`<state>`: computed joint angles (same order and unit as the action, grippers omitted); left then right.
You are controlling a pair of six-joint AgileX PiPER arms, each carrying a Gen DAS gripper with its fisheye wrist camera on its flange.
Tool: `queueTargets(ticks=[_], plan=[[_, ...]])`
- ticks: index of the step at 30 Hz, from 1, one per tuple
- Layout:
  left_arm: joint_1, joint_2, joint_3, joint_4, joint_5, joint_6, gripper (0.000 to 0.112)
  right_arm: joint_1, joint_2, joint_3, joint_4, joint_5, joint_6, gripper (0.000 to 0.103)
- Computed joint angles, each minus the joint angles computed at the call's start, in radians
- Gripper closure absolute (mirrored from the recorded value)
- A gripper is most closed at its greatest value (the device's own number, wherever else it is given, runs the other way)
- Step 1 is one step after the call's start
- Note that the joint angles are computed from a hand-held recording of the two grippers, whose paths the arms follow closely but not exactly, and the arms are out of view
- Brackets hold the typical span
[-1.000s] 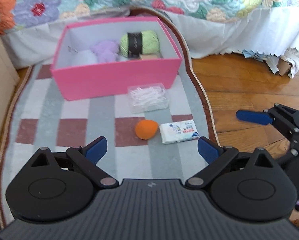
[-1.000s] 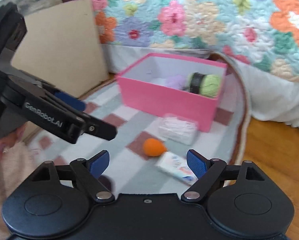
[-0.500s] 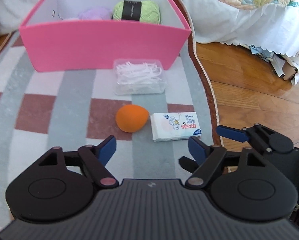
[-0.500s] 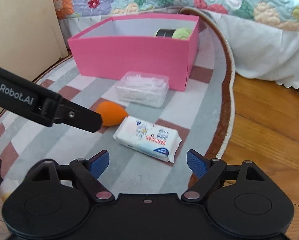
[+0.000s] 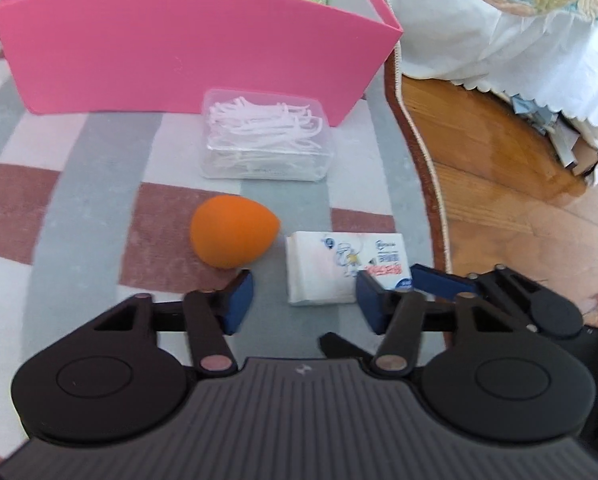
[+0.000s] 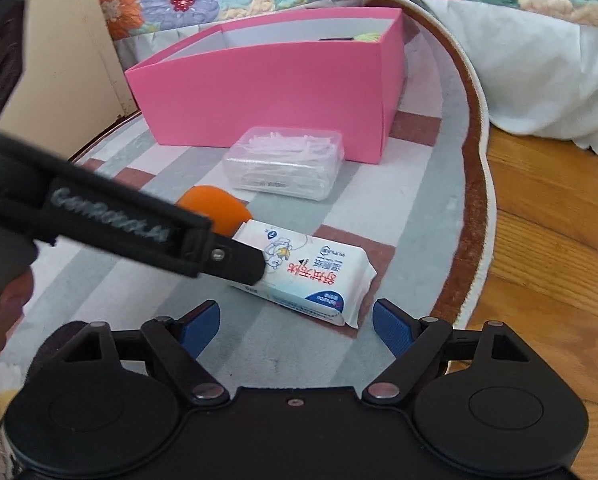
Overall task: Organize objects
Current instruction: 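Lower the left gripper onto the small white tissue pack and close, then lift the tissue pack with the left gripper and carry it over the pink box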
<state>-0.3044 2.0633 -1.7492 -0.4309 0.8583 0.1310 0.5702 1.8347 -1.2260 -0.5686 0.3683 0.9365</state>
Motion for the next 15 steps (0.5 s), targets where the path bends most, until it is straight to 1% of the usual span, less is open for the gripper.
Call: queueTargets(ticks=[1,2,5,8,10,11,13,15], plan=[[0.005,0.005,0.004,-0.034,-0.007,0.014,0.076,0.007,0.007,-0.007,-0.033,0.009,0.021,0.021],[0.01,0.008,0.007,-0.072,-0.009,0.03,0.077,0.012,0.014,-0.013,-0.058,0.017,0.034,0.024],[0.0,0.008,0.011,-0.065,-0.03,0.02,0.077,0.028,0.036,-0.038,-0.13,0.053,0.077,0.025],[-0.005,-0.01,0.052,-0.073,-0.069,0.04,0.078,0.038,0.042,-0.026,-0.227,0.049,0.178,0.025],[0.0,-0.009,0.055,-0.087,-0.068,0.041,0.078,0.045,0.042,-0.004,-0.326,0.036,0.286,0.025],[0.004,-0.006,0.05,-0.094,-0.061,0.034,0.078,0.047,0.043,-0.001,-0.351,0.034,0.311,0.025],[0.005,-0.007,0.051,-0.1,-0.059,0.032,0.078,0.052,0.044,0.001,-0.378,0.04,0.344,0.025],[0.003,-0.015,0.06,-0.099,-0.054,0.034,0.078,0.059,0.047,-0.009,-0.374,0.06,0.342,0.029]])
